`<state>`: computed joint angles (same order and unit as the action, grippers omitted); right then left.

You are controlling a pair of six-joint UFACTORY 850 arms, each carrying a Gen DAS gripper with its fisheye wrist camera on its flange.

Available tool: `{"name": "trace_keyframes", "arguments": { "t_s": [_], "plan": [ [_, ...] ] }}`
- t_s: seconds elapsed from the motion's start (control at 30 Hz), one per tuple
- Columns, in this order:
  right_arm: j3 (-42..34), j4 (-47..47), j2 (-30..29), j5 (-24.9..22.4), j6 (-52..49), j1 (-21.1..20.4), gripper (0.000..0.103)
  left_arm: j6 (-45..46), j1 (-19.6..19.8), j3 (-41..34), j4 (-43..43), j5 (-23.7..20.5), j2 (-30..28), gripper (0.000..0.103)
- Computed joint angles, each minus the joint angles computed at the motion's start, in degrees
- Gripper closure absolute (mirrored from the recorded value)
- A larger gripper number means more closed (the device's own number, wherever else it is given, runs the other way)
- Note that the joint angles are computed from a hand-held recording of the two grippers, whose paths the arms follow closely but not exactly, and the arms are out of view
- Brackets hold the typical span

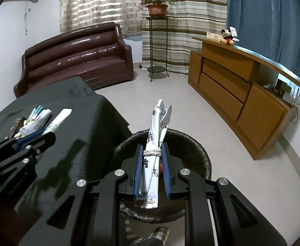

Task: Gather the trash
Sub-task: 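Carry the tube and rolled paper over the bin and release both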

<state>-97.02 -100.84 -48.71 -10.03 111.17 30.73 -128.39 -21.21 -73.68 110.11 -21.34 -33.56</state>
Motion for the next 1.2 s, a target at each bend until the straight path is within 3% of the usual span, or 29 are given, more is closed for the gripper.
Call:
{"name": "trace_keyframes", "arguments": {
  "t_s": [0.63,0.97,1.03,1.2],
  "plan": [
    [-3.1,12.8,-3.0,1.5,-10.3,-2.5,0.084,16.7,-0.8,-8.7,-13.2,2.1,-6.2,0.087],
    [-4.4,18.4,-3.9,1.3,-14.6,-2.7,0.084,28.0,-0.8,-11.9,-24.1,2.8,-8.0,0.084],
    [-4.3,19.0,-3.9,1.2,-14.8,-2.7,0.083,28.8,-0.8,-12.2,-25.0,2.7,-8.1,0.074],
    [-4.2,18.8,-3.8,1.0,-14.1,-2.8,0.076,28.8,-0.8,-12.6,-25.2,2.4,-8.3,0.061]
  ]
}}
